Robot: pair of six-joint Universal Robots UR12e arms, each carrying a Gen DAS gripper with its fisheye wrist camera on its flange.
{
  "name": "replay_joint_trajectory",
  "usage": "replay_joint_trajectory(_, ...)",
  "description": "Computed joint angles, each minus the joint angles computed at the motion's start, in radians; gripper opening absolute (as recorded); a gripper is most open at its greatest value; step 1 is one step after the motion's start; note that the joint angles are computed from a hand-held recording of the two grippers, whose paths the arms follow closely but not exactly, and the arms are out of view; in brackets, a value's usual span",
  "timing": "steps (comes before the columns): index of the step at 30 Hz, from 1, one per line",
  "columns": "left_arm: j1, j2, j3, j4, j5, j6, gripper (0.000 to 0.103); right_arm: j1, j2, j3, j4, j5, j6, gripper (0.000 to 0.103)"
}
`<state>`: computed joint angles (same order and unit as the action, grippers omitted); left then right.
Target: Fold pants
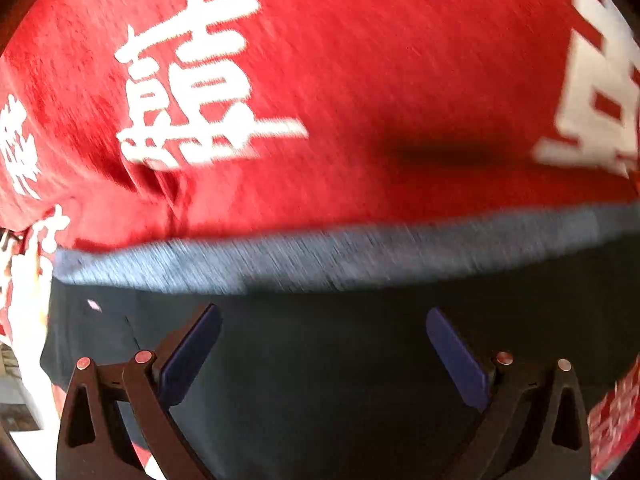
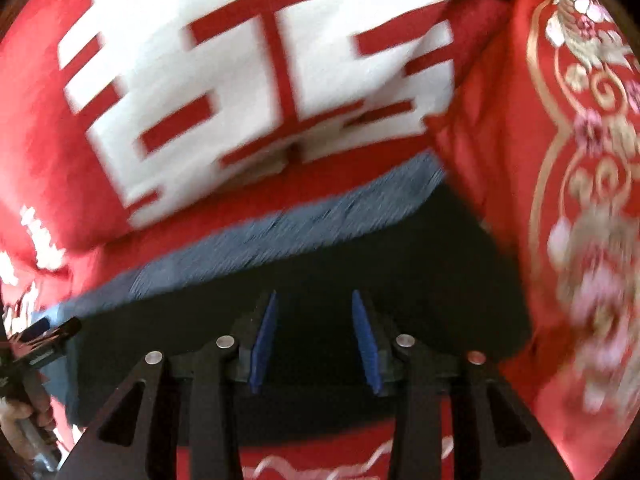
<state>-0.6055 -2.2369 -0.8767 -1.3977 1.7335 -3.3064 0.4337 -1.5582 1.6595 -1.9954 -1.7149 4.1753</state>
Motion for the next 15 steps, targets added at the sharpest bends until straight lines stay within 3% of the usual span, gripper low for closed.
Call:
replay_joint_trajectory(2, -0.013, 0.011, -0.025, -0.022, 0.008, 0.006, 0.103, 0.03, 0.016, -0.018, 0.021, 0.027, 0.002, 0.045)
replay_joint_trajectory(5, -0.006, 0.043, -0.099, 0.053, -0.018, -0.017, 0.103, 0.048, 0.027, -0.028, 0.055, 0.024, -0.022, 0.051)
replay_joint_trajectory(9, 0.02, 0.037, -0.096, 0.027, -0.102, -0.038, 0.103, 0.069, 0.013, -0.025, 0.068, -0.017, -0.048, 0.059)
replay_joint_trajectory(11, 0.021, 0.034, -0.094, 0.023, -0.091, -0.021, 0.103, 0.067, 0.01, -0.019, 0.053, -0.008, -0.051, 0.067)
replay_joint_trajectory(15, 0.005, 0.027, -0.058, -0.024, -0.078, -0.062, 0.103, 0.063, 0.009, -0.016, 0.035, 0.01, -0.019, 0.071)
